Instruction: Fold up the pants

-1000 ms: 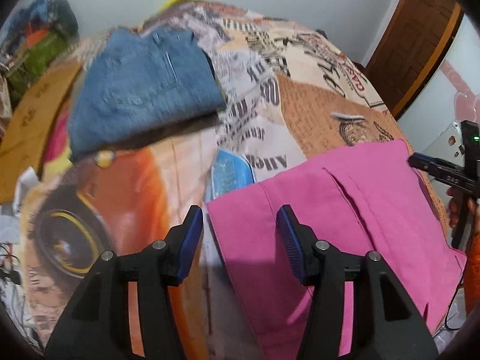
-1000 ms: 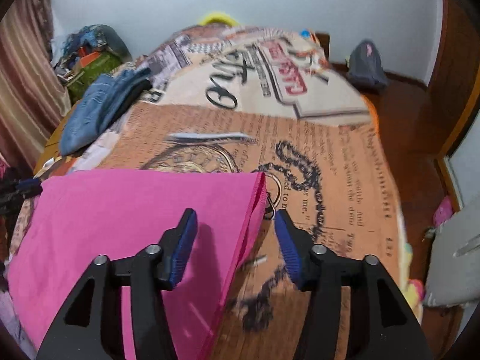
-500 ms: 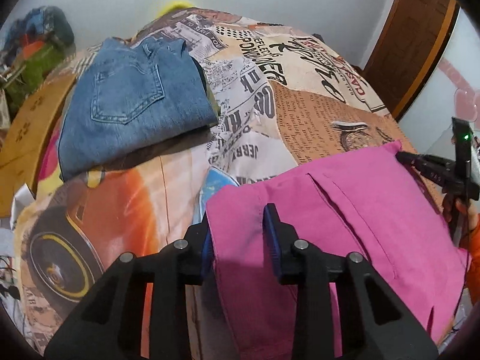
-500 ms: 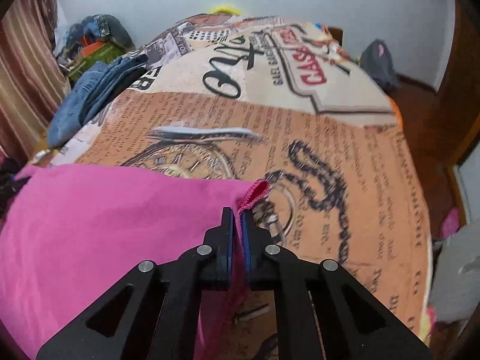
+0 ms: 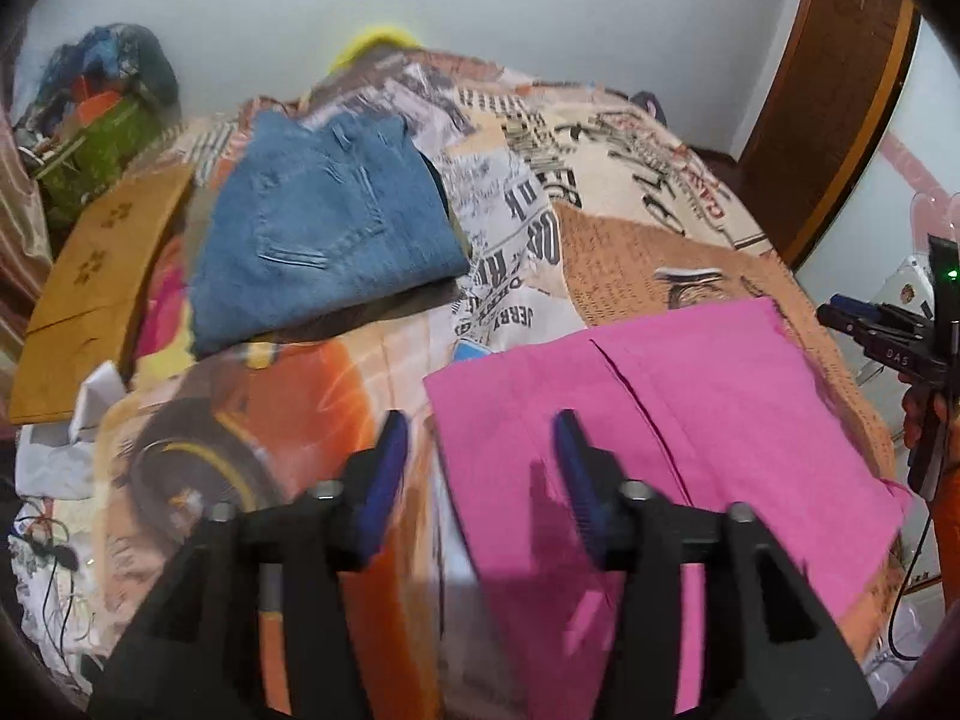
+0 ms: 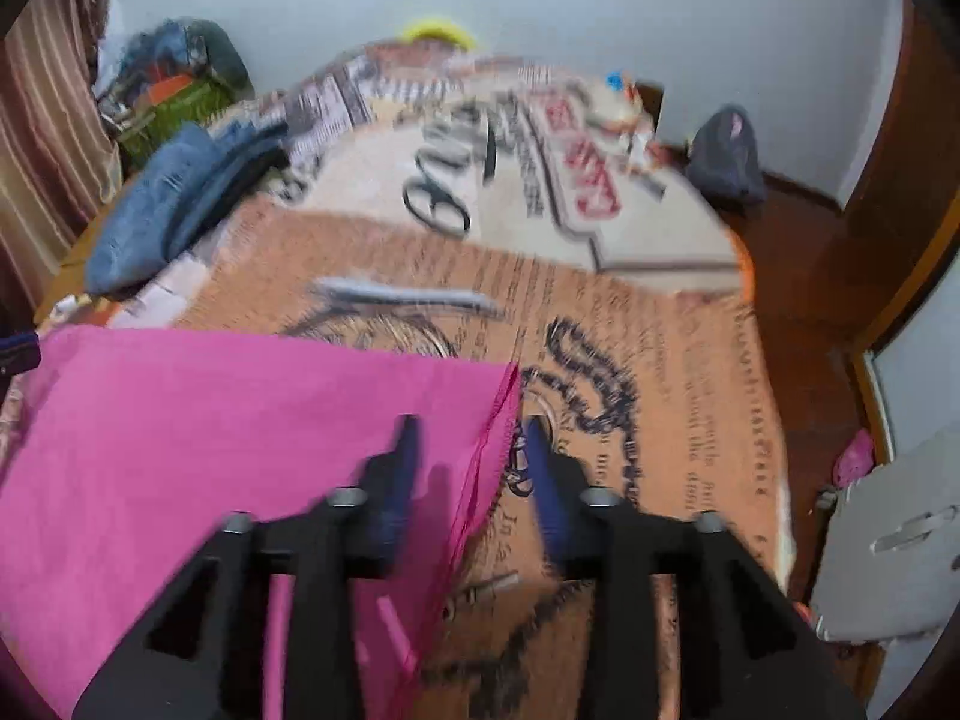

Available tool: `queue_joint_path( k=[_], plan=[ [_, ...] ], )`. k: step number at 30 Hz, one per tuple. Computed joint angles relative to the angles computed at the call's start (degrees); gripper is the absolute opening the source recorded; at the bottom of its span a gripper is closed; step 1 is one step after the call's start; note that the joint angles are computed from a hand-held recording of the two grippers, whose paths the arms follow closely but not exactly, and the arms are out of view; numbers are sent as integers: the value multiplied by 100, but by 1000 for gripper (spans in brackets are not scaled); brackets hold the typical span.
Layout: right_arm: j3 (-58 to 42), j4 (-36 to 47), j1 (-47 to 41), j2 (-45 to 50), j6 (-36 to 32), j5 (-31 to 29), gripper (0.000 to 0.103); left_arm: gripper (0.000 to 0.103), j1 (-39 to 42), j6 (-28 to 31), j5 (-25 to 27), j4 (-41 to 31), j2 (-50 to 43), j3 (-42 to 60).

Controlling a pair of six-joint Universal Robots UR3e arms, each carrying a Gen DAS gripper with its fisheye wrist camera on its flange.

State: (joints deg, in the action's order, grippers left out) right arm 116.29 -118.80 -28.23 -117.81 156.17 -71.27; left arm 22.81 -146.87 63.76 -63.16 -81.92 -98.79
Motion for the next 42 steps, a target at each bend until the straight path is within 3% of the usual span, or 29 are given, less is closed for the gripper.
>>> queue_joint_path(
  k=[10,12,15,18,22,25,29,37,42],
  plan=[
    [-636,2419,-755,-2125,-808,1074,43,72,1295,1026,-685,-2345,1791,-590],
    [-522,2236,-441,-2198,-623,999,43,73,1609,1318,-817,-2917,2063,-704],
    [-356,2168,-13,-2537,-368,902,43,74,1939,1418,-835,-3217,2466,-1057],
    [-72,2007,392,-2770,-18,851,52,74,2122,1529,-817,-3628,2532,-1252],
    [516,836,1713,-2365,862,-50,53,74,2345,1713,-1003,-4106,2628,-1375],
    [769,414,2234,-2051,1167,-552,53,74,2365,1924,-1125,-4531,2536,-1323],
    [940,386,2546,-1943,1156,-943,53,75,1966,1666,-1045,-4015,2563,-1536],
    [992,1956,977,-3018,117,311,53,75,1337,1083,-1256,-3260,1648,-1300],
    [932,2484,549,-3330,-68,532,53,41,844,614,-1180,-2615,1313,-994]
  ],
)
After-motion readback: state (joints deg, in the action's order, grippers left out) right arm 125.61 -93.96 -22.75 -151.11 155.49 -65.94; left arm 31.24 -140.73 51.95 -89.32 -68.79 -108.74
